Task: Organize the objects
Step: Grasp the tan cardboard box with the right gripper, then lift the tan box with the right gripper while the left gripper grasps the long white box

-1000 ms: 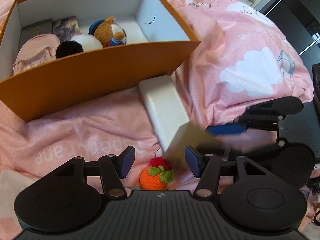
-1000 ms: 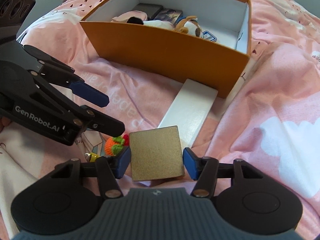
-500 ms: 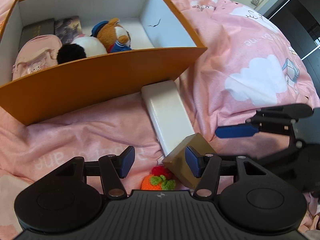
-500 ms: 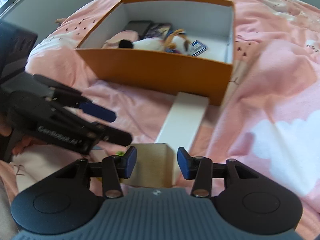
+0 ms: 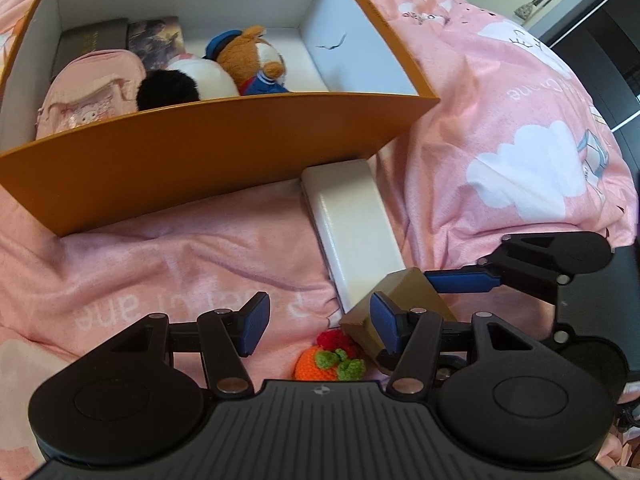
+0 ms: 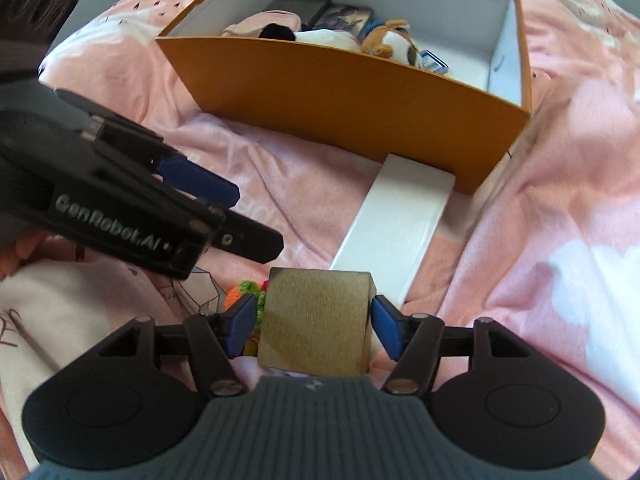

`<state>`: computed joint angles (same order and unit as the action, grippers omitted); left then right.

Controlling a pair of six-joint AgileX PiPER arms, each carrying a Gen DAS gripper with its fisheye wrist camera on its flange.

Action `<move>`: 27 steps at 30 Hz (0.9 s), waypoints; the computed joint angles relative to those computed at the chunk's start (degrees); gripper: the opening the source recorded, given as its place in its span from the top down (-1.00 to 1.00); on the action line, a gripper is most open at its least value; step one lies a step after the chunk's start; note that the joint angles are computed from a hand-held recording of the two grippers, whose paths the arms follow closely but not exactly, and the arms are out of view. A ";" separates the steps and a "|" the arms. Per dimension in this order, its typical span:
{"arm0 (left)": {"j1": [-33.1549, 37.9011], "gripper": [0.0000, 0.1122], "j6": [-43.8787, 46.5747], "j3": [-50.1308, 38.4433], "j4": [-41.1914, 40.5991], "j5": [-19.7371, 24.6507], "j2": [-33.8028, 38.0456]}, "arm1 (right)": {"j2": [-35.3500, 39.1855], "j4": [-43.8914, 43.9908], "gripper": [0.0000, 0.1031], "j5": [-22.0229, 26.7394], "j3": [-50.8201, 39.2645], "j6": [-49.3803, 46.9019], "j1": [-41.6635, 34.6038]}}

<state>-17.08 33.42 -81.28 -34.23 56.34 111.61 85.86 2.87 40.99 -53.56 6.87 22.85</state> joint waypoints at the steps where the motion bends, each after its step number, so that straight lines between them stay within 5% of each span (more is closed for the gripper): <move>1: -0.03 -0.18 0.17 -0.19 0.21 0.24 0.16 | -0.10 -1.18 -0.26 0.17 -0.18 0.88 0.50; 18: 0.97 -0.18 1.74 -0.75 -0.63 3.58 1.35 | -0.44 -6.34 -0.10 1.49 -0.75 6.74 3.21; 22: 2.04 -0.15 3.12 -1.27 -3.55 6.90 2.31 | -0.50 5.04 -0.03 -0.06 1.45 -0.46 -3.25; 27: 1.63 -0.10 0.75 -1.10 -1.68 5.45 1.71 | -1.71 15.13 0.24 -5.68 5.34 -1.60 -8.69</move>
<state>-15.45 34.17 -82.38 -35.92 61.79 113.32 84.15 18.00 35.31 -48.21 5.27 14.17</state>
